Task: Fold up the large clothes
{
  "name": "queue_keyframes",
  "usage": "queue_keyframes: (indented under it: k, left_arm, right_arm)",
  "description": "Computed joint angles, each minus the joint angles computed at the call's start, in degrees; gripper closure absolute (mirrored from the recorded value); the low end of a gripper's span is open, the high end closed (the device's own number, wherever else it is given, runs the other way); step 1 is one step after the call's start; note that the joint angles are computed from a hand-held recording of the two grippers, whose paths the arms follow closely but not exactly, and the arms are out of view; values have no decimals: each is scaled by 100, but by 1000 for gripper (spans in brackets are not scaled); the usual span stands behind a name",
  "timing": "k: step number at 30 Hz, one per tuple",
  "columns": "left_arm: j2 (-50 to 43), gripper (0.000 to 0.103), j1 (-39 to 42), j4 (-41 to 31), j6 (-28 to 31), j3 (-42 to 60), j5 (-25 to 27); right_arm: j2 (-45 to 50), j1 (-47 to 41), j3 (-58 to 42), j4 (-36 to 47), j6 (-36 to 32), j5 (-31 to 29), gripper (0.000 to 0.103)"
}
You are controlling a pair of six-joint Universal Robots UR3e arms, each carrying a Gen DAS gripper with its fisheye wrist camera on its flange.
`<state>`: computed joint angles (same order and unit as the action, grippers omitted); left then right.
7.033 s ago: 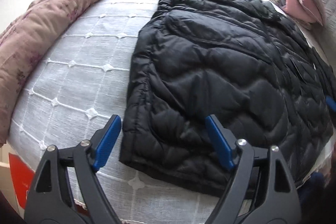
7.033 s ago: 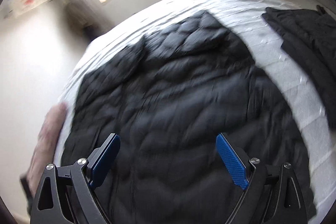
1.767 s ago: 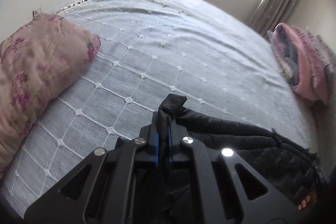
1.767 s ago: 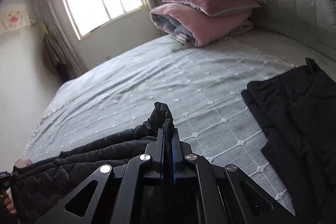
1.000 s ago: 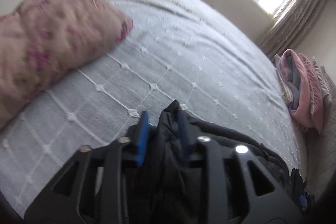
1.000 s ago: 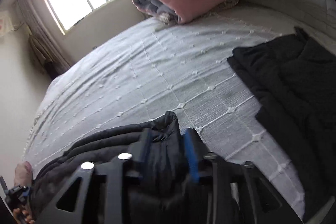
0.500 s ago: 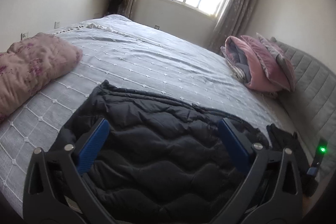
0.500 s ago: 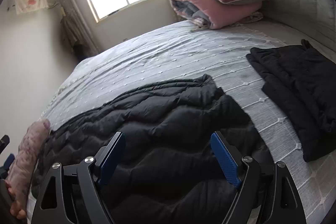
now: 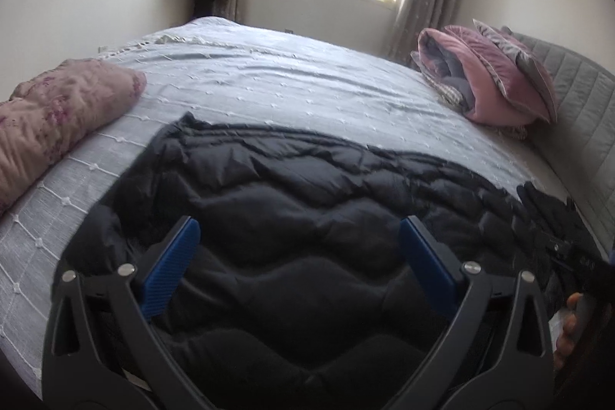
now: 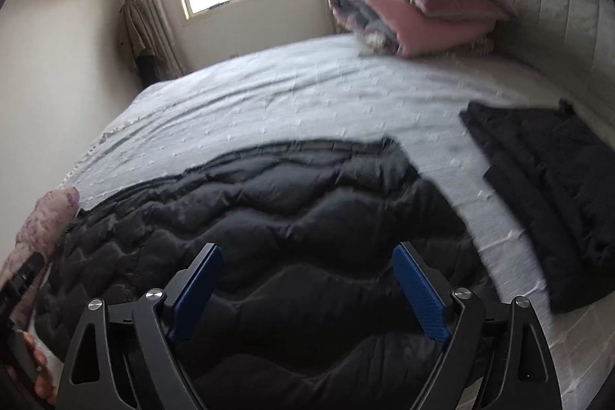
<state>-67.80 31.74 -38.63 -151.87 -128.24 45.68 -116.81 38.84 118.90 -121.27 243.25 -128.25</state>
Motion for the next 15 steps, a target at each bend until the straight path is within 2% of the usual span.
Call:
queue_keyframes:
  k: [2,6,9,13,15]
  left_arm:
    - [-148,0,-282,111,-31,28,305]
    - [-340,0,-661,-176,70,214,645]
    - [-579,0,-1016,-85,54,285,1123]
    - [-1228,0,-1470,478,-371,431,1957]
    - [-1328,0,-1510,515,-430,484,2020]
  right_arm:
    - [-219,-244,149,160,164,212,12]
    - [-39,-54,-144,733,465,-94,12]
    - [-129,-238,95,272,128,301,12]
    - [346,-359,-137,383,-178,604,12]
    - [347,-671,38,180,-479,1128,11]
